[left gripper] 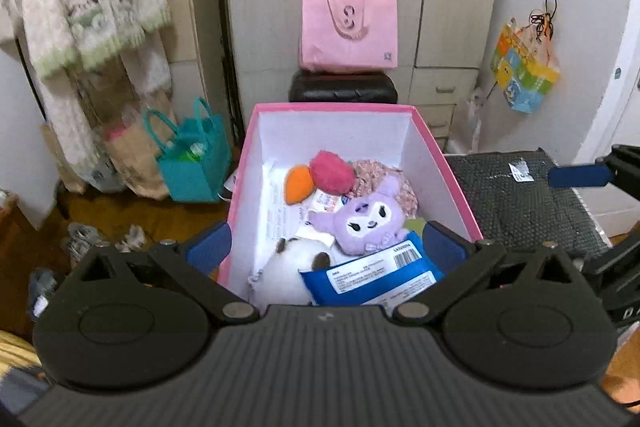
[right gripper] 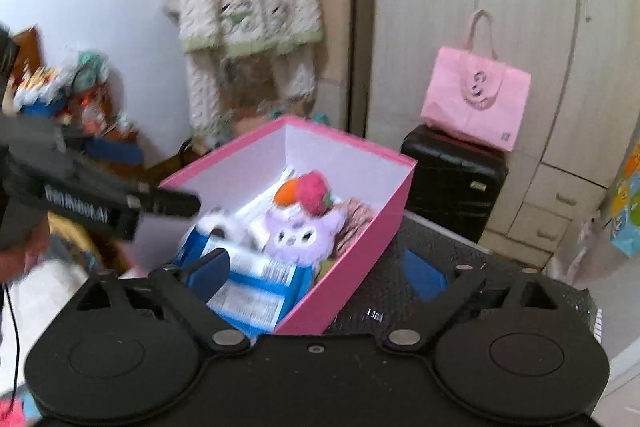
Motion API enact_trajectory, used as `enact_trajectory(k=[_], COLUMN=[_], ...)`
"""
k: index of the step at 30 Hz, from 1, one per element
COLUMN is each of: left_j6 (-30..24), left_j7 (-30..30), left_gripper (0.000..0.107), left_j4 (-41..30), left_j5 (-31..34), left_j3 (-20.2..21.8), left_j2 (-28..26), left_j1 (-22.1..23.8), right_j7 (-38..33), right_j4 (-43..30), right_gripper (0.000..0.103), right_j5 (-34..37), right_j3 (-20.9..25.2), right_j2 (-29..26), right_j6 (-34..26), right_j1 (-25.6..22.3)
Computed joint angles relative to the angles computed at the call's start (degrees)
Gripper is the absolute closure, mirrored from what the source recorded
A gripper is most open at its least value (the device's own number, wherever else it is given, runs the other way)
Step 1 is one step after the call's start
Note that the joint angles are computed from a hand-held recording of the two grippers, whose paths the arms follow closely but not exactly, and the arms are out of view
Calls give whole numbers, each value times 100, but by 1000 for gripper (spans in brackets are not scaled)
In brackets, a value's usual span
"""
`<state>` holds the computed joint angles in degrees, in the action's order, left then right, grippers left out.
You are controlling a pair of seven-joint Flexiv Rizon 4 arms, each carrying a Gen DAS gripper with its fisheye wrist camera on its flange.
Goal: Organize soft objects
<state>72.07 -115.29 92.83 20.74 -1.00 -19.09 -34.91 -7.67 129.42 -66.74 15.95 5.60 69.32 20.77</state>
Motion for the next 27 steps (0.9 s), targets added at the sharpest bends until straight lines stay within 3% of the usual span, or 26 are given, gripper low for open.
enact_trajectory(k=[3,5,8,14,18,24,27], left_j6=[-165,-379,-234,-201,-59,299,286], left_j7=[-1090,-1599,-1589,-1956,-2268,-2519,-3207], left_gripper=[4,4,4,4,4,4,4], left_j4=[-205,-264,4,395,552,832,923], left_j5=[1445,2093,2036,2181,2481,2628,3172], left_j3=[672,784,529,119,-145,-415,-427], left_j2=[188,332,563,907,1031,1160,1337], left_j1=[-685,-900,-695,-444,-311,-162,-246], right_j7=[-711,-1201,-744,482,1094,1598,1863], right_j4=[-49,-243,-101,425,426,352,310], right_gripper=[7,7,7,7,7,7,7], right_j5=[1078,1737,1379,902,391,445,500], right_j3=[223,380,506,702,1017,1252,1503], right_j2=[92,114,336,949,1096,1248,1217], right_j6=[-732,-1549,-2055,-1859,-2531,-3279,-3845], right_j1=[262,493,541,386,427,749,928])
